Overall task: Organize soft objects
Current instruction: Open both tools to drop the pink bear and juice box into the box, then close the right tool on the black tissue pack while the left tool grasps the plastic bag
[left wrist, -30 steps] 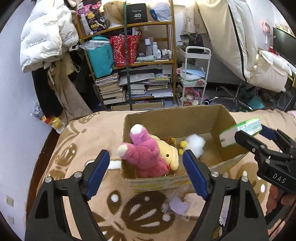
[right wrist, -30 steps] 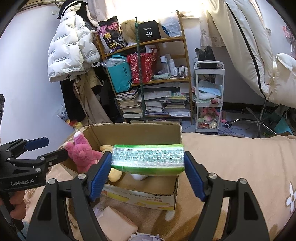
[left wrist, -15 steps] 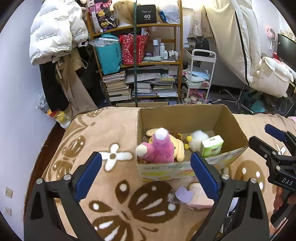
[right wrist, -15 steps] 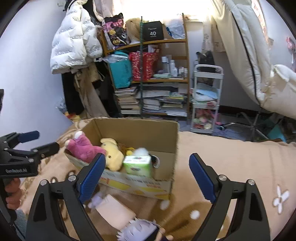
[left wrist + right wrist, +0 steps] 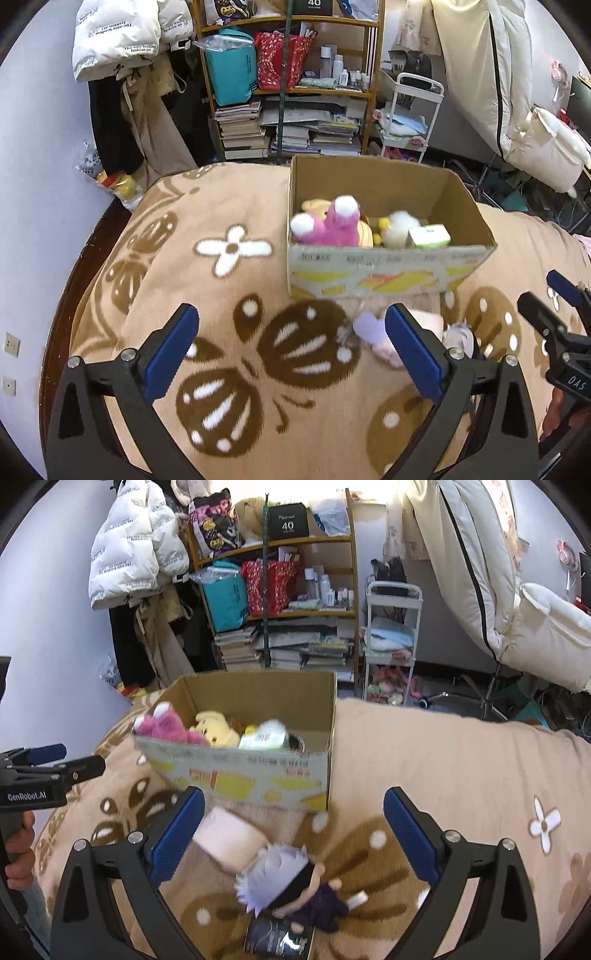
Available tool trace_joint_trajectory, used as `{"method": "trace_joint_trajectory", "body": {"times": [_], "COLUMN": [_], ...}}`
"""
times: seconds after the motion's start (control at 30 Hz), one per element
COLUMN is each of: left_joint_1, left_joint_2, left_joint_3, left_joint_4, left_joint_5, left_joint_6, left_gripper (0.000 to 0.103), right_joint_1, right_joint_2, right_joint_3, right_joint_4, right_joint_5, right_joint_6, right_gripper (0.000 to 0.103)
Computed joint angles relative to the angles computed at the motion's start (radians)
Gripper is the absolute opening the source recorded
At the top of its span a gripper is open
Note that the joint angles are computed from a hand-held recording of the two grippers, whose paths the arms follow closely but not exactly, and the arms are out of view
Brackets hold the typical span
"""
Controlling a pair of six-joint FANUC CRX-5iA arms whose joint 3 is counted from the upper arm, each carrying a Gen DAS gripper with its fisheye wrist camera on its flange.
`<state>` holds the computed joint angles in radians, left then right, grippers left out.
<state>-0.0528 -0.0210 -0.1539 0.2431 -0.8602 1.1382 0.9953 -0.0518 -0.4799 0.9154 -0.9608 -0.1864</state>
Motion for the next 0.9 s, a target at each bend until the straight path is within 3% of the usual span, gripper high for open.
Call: {"method": "trace_joint_trajectory", "body": {"times": [0.6, 0.9], "left_joint_1": [0.028, 0.026], "left_joint_2": [-0.017, 0.030], "left_joint_3": [-0.040, -0.034], "left_joint_4": [0.028, 0.070], "left_joint_5": [-0.104, -0.141], "left_joint_6": [-0.027, -0.081], "left_gripper": [0.100, 0.100], "right_joint_1": [0.081, 0.060], "right_joint_2": [-0.005, 0.032], "right_joint_3": [0.047, 0.070], "right_joint_4": [-0.338, -0.435], "right_joint_5": [-0.076, -0.039], "right_joint_6": [0.042, 0.094], "right_gripper": [0.102, 0.101]}}
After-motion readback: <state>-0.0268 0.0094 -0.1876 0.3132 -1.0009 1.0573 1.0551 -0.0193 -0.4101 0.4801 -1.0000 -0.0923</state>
